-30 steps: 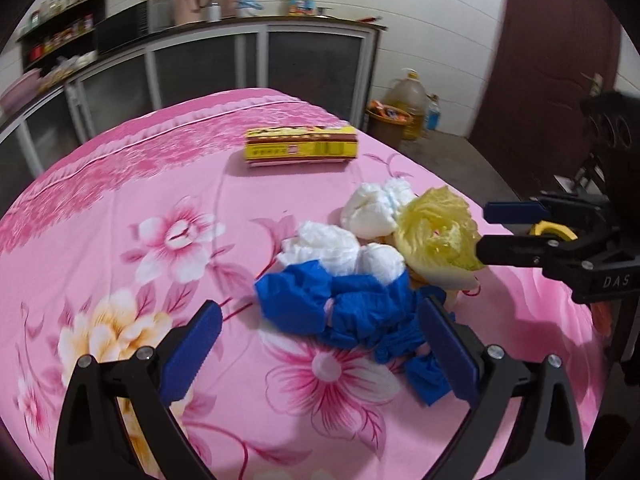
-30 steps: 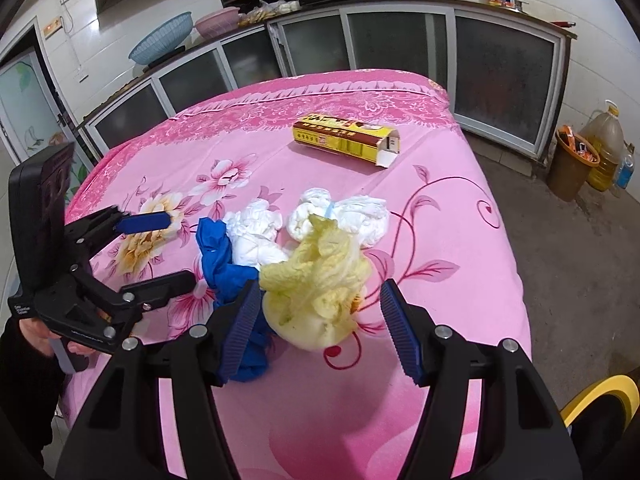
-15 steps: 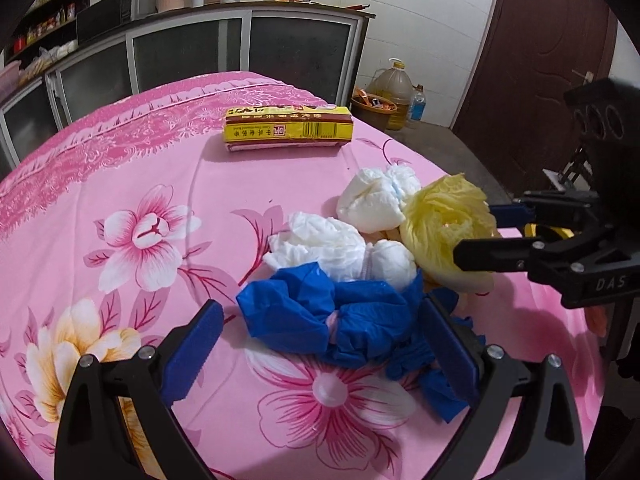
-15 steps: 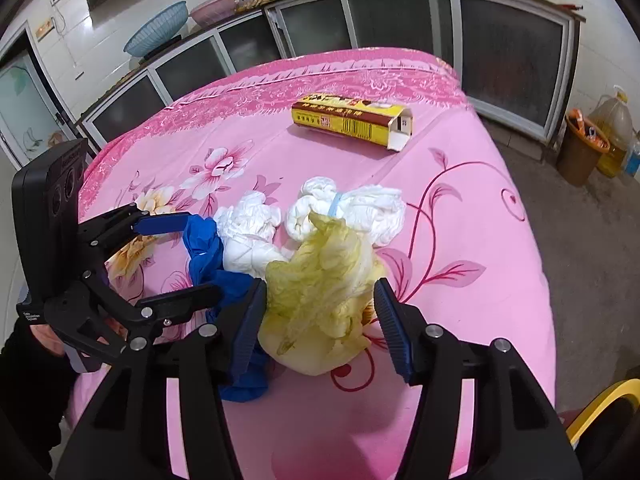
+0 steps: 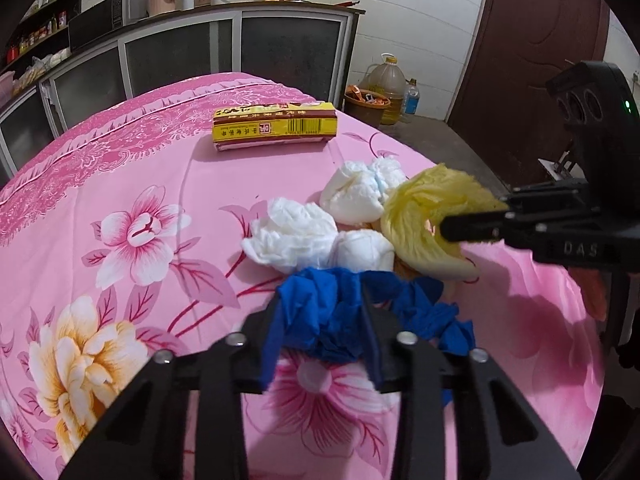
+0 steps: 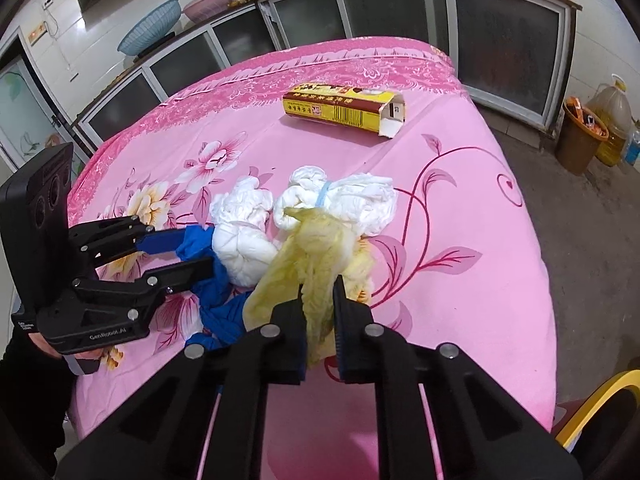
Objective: Collect trash
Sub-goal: 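Grasp the blue gloves with the left tool while the right tool grasps the yellow plastic bag, then carry the blue gloves and yellow bag over the bin and open both tools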
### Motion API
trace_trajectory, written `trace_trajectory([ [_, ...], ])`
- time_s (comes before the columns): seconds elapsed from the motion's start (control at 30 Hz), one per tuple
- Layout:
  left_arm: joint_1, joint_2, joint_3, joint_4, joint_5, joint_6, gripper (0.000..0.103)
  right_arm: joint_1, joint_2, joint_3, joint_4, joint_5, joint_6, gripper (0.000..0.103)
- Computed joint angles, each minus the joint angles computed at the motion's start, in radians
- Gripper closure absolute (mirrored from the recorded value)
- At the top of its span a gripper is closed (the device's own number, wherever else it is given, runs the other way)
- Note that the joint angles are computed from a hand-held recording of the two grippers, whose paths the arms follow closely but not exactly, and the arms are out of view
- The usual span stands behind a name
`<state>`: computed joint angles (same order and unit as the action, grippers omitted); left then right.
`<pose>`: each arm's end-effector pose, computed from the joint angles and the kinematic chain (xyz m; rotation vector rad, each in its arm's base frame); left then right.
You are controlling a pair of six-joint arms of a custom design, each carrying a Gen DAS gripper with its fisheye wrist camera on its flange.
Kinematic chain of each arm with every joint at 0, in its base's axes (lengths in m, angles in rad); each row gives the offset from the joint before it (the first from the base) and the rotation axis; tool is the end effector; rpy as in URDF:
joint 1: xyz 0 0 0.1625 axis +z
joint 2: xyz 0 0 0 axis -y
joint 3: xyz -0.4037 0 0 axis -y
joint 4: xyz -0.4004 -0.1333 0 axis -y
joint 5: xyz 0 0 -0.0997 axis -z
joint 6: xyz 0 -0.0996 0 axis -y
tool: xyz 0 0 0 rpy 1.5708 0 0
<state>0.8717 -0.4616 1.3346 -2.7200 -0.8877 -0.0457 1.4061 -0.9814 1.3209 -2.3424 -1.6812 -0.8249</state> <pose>-0.3233 -0.6894 -0.0116 0.6923 2.4320 -0.6536 0.0003 -0.7441 0.3166 0.8765 -2.6630 0.4679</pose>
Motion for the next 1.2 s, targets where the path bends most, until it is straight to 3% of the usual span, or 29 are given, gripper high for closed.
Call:
trace_trajectory([
  [0.17, -0.009, -0.052, 0.071, -0.020, -0.024, -0.045, 0.081, -0.007, -0.019, 0.011, 0.014, 0.016, -0.006, 0.095],
  [0.63, -0.073, -0.176, 0.275, -0.099, 0.019, -0.142, 0.081, -0.044, -0.103, 0.058, 0.047, 0.067, 0.021, 0.095],
  [1.2, -0.153, -0.292, 0.458, -0.180, 0.103, -0.290, 0.081, -0.060, -0.226, 0.106, 0.080, 0.240, 0.002, 0.095],
])
